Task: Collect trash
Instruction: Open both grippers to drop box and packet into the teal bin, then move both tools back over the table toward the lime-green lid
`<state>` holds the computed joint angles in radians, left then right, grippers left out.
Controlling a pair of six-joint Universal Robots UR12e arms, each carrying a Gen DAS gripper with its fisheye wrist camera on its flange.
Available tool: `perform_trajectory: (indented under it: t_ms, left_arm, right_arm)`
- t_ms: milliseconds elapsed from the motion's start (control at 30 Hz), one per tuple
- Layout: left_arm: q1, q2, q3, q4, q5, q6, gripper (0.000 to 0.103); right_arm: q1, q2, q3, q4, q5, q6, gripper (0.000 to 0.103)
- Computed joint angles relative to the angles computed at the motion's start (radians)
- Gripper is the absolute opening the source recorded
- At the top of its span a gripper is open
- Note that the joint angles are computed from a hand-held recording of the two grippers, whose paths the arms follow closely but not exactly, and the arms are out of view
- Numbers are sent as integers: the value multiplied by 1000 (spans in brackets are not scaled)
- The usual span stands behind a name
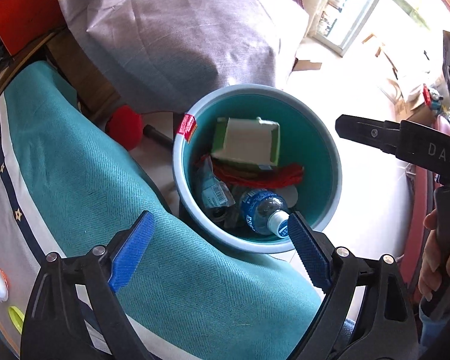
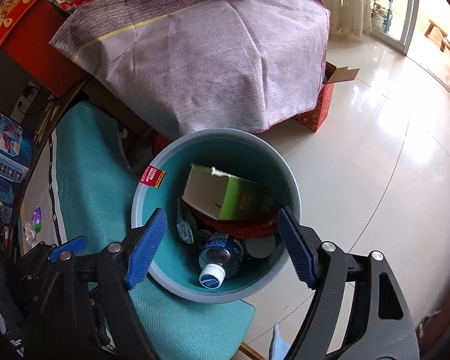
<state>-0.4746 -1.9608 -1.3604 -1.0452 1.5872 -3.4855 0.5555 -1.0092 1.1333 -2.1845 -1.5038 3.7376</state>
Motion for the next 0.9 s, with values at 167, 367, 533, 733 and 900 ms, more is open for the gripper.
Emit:
perform_trajectory:
  t_ms: [167, 367, 533, 733, 900]
  left_arm:
    - [0, 14, -17, 4, 2, -3, 91]
    - [0, 45, -51, 23, 10, -16, 91]
    - [-1, 86, -95, 61, 44, -28, 91]
    - [10, 156, -176, 87, 80, -75, 91]
    - [25, 217, -247, 107, 103, -127, 91]
  right_arm:
    - [7, -3, -6, 46, -9, 10, 78]
    - [23, -6, -17, 67, -10, 6, 84]
    - [44, -4, -37, 69, -10, -14, 84]
    - [78, 24, -97, 96, -1, -60, 84]
    - [108, 59, -166, 136, 8, -109, 84]
